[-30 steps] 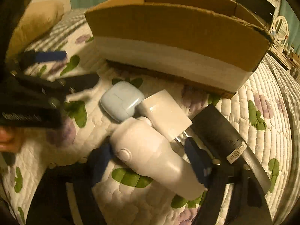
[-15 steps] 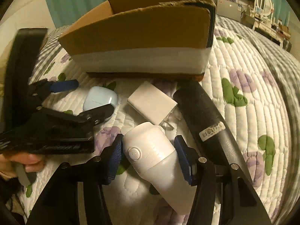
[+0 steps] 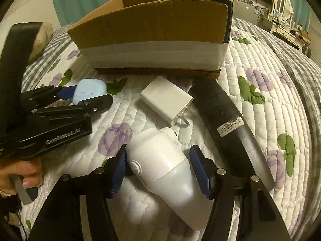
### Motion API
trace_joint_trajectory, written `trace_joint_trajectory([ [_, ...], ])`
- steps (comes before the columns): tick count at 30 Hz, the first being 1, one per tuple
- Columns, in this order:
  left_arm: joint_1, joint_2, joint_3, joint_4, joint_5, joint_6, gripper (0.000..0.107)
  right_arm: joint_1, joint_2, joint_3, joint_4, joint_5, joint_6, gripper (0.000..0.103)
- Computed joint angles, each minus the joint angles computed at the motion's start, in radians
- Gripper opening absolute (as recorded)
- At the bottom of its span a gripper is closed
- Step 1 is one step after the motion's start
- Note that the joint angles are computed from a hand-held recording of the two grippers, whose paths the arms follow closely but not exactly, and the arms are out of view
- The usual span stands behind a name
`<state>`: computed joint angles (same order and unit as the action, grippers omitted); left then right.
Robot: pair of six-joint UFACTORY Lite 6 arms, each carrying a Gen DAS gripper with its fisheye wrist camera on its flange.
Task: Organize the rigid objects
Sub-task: 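Grasp the blue earbud case with the left tool while the right tool grasps the white hair dryer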
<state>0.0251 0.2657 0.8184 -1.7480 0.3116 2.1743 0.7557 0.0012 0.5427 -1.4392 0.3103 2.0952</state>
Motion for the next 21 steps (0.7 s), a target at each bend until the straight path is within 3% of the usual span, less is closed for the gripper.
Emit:
trace_joint_trajectory([
  [4, 0.047, -0.088, -0.063, 0.046, 0.028, -0.025, 0.054, 0.046, -0.024, -0.01, 0.095, 0.051, -0.049, 0.053],
  [6, 0.005, -0.208, -0.161, 0.036, 0.011, -0.049, 0.054, 0.054, -0.059, -0.027, 0.128, 0.047, -0.064, 0.053],
  [11, 0.065, -0.372, -0.226, 0.197, 0.063, -0.187, 0.054, 0.143, -0.161, -0.06, 0.223, 0.142, -0.087, 0.052],
  [21, 0.228, -0.581, -0.21, 0.479, 0.26, -0.424, 0.054, 0.409, -0.31, 0.02, 0.347, 0.508, -0.128, 0.052],
])
